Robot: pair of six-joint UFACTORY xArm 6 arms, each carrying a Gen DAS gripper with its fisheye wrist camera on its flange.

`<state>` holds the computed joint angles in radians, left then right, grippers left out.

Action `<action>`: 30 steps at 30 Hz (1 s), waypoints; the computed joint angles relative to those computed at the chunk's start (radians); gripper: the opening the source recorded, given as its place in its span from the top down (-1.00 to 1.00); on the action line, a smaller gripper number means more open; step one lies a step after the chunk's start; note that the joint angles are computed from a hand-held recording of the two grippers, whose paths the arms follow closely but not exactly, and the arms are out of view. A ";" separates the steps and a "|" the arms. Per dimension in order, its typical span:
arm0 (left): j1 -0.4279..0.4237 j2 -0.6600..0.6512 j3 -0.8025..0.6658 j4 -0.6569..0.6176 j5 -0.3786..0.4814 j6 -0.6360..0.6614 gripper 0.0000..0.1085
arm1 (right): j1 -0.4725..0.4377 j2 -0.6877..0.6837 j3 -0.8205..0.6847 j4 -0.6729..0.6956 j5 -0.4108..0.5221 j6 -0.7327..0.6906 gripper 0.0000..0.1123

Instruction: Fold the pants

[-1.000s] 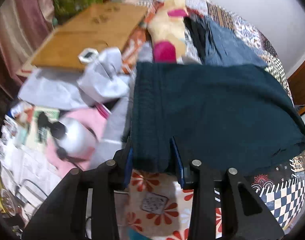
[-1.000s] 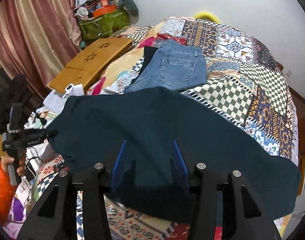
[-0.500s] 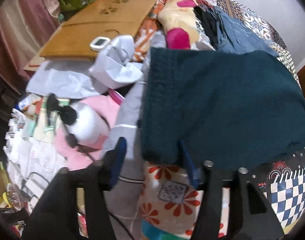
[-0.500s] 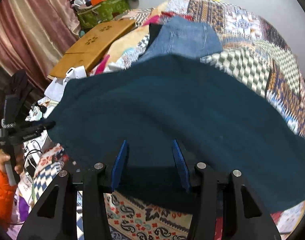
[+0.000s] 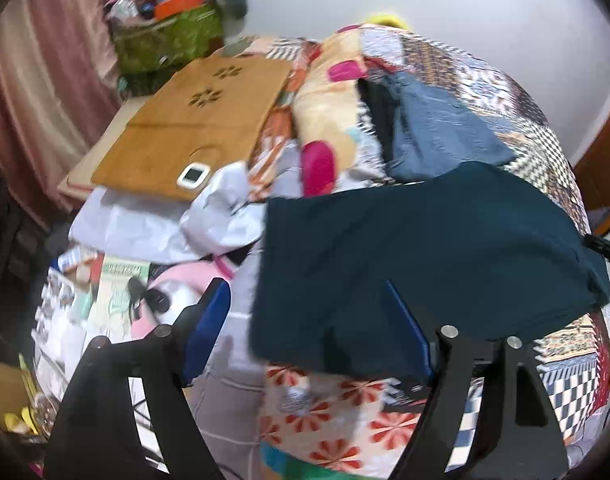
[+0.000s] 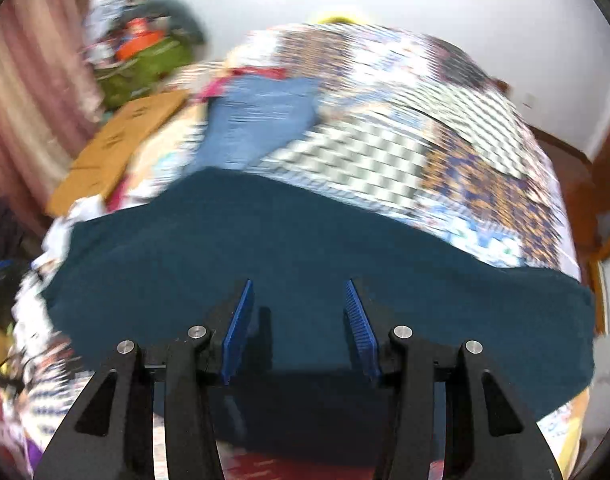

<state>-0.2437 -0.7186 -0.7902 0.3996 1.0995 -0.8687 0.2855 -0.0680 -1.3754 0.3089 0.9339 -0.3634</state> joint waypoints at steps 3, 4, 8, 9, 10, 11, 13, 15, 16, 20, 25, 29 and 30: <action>-0.045 0.095 -0.061 -0.010 -0.030 -0.001 -0.47 | -0.050 0.028 0.010 -0.038 0.016 0.029 0.22; -0.052 0.122 -0.078 -0.018 -0.037 0.003 -0.48 | -0.071 0.021 0.035 -0.042 0.020 0.018 0.22; -0.092 0.289 -0.183 -0.047 -0.067 0.026 -0.50 | -0.174 -0.062 0.144 0.064 0.013 -0.102 0.16; -0.104 0.346 -0.226 -0.053 -0.071 0.038 -0.50 | -0.194 -0.081 0.164 0.068 0.011 -0.118 0.11; -0.111 0.378 -0.253 -0.058 -0.074 0.045 -0.50 | -0.216 -0.099 0.184 0.073 0.013 -0.134 0.04; -0.122 0.433 -0.299 -0.068 -0.082 0.062 -0.49 | -0.239 -0.112 0.196 0.080 0.019 -0.151 0.03; -0.136 0.517 -0.376 -0.072 -0.094 0.085 -0.50 | -0.287 -0.123 0.200 0.067 0.029 -0.167 0.03; -0.149 0.595 -0.456 -0.073 -0.097 0.106 -0.50 | -0.333 -0.125 0.199 0.038 0.016 -0.168 0.03; -0.156 0.640 -0.505 -0.077 -0.095 0.120 -0.50 | -0.357 -0.125 0.197 0.030 0.008 -0.165 0.03; -0.180 0.817 -0.698 -0.100 -0.073 0.193 -0.51 | -0.468 -0.080 0.137 0.067 0.022 -0.122 0.03; -0.198 1.032 -0.931 -0.173 -0.004 0.314 -0.53 | -0.560 0.005 0.063 0.107 0.017 -0.046 0.03; -0.206 1.157 -1.080 -0.193 0.024 0.358 -0.60 | -0.602 0.083 0.003 0.138 0.034 0.011 0.03; -0.202 1.192 -1.127 -0.223 0.035 0.384 -0.61 | -0.610 0.101 -0.010 0.141 0.036 0.026 0.03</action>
